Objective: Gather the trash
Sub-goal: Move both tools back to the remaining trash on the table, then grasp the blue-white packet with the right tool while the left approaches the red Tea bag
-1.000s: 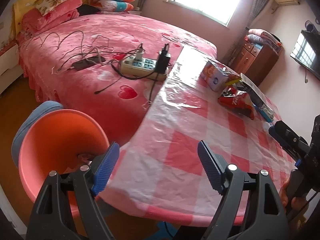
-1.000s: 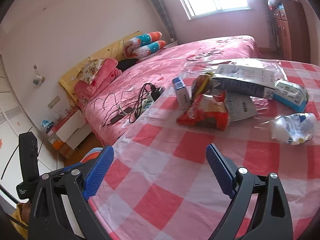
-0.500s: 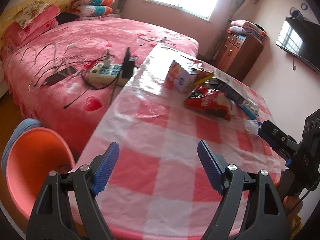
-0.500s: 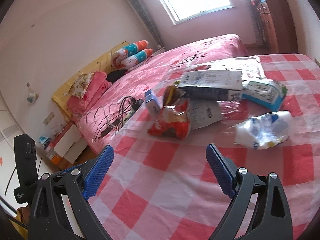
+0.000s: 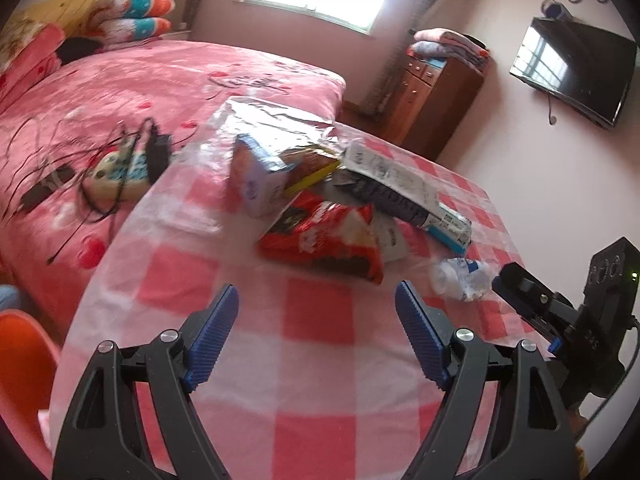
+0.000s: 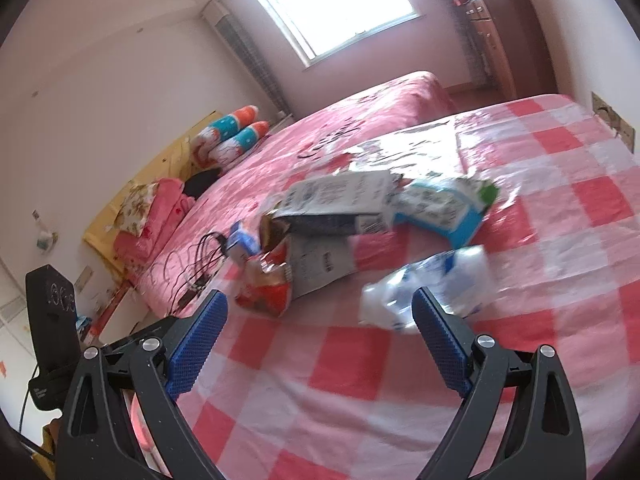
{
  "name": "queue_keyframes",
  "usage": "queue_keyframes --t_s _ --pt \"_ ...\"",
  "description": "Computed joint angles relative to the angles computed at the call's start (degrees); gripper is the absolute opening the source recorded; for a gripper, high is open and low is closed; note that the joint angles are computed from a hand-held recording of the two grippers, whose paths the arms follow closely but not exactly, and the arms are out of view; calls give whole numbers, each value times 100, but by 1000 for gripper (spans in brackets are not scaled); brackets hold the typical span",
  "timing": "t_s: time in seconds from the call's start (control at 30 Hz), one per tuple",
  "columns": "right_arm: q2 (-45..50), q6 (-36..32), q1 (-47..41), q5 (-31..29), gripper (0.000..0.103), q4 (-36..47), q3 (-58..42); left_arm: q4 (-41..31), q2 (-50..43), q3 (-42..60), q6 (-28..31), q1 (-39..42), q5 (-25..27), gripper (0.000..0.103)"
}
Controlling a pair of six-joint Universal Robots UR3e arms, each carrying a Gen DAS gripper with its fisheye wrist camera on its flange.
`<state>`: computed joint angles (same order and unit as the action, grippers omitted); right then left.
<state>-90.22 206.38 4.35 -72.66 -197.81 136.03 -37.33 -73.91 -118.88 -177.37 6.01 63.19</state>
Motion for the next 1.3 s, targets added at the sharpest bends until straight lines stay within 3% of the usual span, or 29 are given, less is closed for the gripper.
queue_keyframes --t_s 0.23,0.43,0.63,0.83,1.13,1.3 --pt "-424 -295 -795 179 92 493 95 471 -1442 989 -67 -607 336 81" --pt "-443 -900 -1169 68 92 1782 -556 683 -2280 1573 -49 -893 681 81" --pt "256 -1635 -992 -175 92 2779 -1609 844 -2755 1877 -76 -1039 873 86" --pt "1044 -2121 -550 -963 92 3120 -2524 1026 -2955 1952 -94 -1020 808 91" --pt "1916 -2535 -190 -1396 92 3246 -3347 972 -3132 2076 -164 -936 581 93" --pt "1973 -2536 -268 -1202 92 3482 -3465 1003 -3206 2072 -325 -817 321 93"
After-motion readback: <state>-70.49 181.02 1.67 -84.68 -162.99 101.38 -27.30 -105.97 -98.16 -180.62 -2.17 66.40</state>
